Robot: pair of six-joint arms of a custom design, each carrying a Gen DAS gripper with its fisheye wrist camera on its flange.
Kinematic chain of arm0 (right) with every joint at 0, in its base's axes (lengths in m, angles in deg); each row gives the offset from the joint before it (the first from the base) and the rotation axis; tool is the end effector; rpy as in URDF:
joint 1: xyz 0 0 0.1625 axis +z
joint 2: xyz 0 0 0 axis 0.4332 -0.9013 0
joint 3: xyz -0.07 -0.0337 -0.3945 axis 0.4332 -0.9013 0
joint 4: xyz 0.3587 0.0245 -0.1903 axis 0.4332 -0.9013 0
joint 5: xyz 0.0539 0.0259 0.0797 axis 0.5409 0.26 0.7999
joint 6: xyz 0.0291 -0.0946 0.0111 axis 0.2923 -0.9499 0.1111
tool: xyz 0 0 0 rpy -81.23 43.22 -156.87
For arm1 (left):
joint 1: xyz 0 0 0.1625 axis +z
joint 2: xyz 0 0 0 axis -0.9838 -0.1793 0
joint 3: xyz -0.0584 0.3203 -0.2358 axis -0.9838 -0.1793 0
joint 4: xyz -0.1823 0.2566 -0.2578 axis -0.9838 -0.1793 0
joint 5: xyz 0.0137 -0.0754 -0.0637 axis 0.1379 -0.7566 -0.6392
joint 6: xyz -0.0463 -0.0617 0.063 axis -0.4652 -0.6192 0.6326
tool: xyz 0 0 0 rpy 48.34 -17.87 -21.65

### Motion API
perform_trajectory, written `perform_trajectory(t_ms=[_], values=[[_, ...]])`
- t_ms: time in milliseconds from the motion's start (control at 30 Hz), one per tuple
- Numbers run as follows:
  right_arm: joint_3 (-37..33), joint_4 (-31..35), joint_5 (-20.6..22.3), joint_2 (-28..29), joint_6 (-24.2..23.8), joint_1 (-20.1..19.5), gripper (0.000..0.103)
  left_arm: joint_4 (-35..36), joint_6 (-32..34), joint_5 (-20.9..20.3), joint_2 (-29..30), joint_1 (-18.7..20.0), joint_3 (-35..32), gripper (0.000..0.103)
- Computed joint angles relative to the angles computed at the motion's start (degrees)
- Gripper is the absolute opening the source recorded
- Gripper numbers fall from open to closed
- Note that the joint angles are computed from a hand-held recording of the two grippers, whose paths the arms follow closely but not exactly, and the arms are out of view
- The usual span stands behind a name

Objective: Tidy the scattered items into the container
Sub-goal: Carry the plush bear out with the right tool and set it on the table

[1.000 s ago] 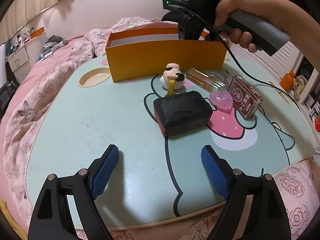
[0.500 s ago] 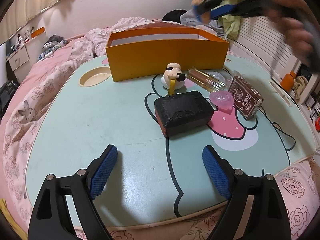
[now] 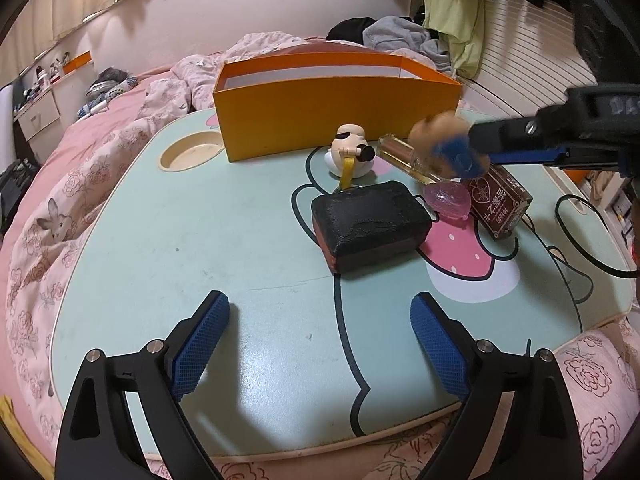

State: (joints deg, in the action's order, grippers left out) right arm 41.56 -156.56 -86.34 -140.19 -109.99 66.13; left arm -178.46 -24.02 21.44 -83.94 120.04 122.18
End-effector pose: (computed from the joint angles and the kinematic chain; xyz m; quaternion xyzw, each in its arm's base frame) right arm 0.1387 -0.5566 0.1596 0.2574 -0.9453 0.1707 0.1048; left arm -0.1899 -0.4450 0.0267 0.1121 0.8754 -0.3164 0.3478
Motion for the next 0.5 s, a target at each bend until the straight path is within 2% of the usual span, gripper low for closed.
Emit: perform_trajectory(t_ms=[33,100,200,300,400,433,500], values=[[1.5,-3.1,1.5,-0.9,-0.4,-0.5,0.066,-0.1,0.0,0.0,0.0,0.0,0.0,0.092],[4.7,-9.6,3.7,-2.7,-1.5,-1.5,0.070,0.1,-0.1,-0.1,0.0,0.0,0.0,0.092],[7.6,-15.5,2.3,-3.9,-3.4,-2.2,0.071,1.0,-0.1,-0.6,-0.4,0.2,-0.2,0.092],[9.2,-17.1,0.4,-4.2,-5.2,-2.9,0.071,0.8,1.5,-4.5,-2.6,1.4,-0.3,0.092],[9.9,-16.7,1.3,-4.7,-5.7,-4.1,0.071,-1.4,4.3,-11.1,-7.7,2.3,-0.9,0.082],[10.0,-16.4,1.8,-4.8,-5.4,-4.4,0.071,-1.3,5.4,-11.6,-9.1,2.1,-1.6,0.081],[9.9,-15.4,3.0,-5.0,-4.7,-5.0,0.071,3.2,8.7,-8.5,-11.2,1.1,-5.6,0.079]])
